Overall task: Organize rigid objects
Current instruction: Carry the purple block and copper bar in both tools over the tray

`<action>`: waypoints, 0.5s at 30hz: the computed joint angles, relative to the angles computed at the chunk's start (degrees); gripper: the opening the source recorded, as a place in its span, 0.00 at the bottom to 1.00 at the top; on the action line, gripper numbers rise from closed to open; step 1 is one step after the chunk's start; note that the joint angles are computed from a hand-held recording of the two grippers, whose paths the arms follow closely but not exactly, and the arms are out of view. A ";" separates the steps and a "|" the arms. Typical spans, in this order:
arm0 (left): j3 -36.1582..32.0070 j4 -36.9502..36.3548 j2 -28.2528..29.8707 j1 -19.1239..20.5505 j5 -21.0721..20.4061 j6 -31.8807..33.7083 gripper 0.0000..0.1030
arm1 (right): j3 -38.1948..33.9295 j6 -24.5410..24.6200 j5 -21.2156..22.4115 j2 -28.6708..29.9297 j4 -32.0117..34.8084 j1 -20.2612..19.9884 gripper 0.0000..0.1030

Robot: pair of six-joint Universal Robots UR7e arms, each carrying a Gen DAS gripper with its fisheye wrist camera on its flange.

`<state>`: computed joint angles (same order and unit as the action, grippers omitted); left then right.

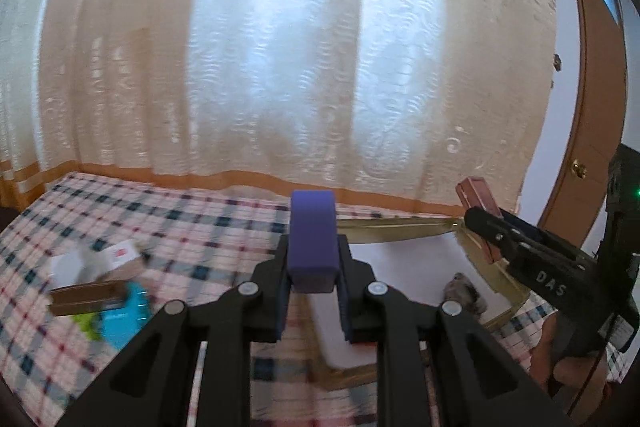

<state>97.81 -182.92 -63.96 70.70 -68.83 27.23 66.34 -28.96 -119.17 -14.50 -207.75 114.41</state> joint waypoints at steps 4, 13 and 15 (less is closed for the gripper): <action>-1.08 0.10 2.49 -1.03 -0.19 0.36 0.17 | 1.72 0.35 -1.98 -1.80 -1.91 -1.16 0.48; -4.12 2.55 7.84 -2.90 0.60 -1.65 0.17 | 1.26 -0.62 -6.40 -2.85 -3.16 -3.08 0.48; -5.08 3.30 9.19 -3.30 0.88 -1.64 0.17 | 0.07 -1.12 -7.51 -2.34 -2.58 -3.50 0.48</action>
<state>92.73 -179.62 -54.76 67.40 -67.95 25.58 66.41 -30.09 -126.68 -16.84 -210.33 110.91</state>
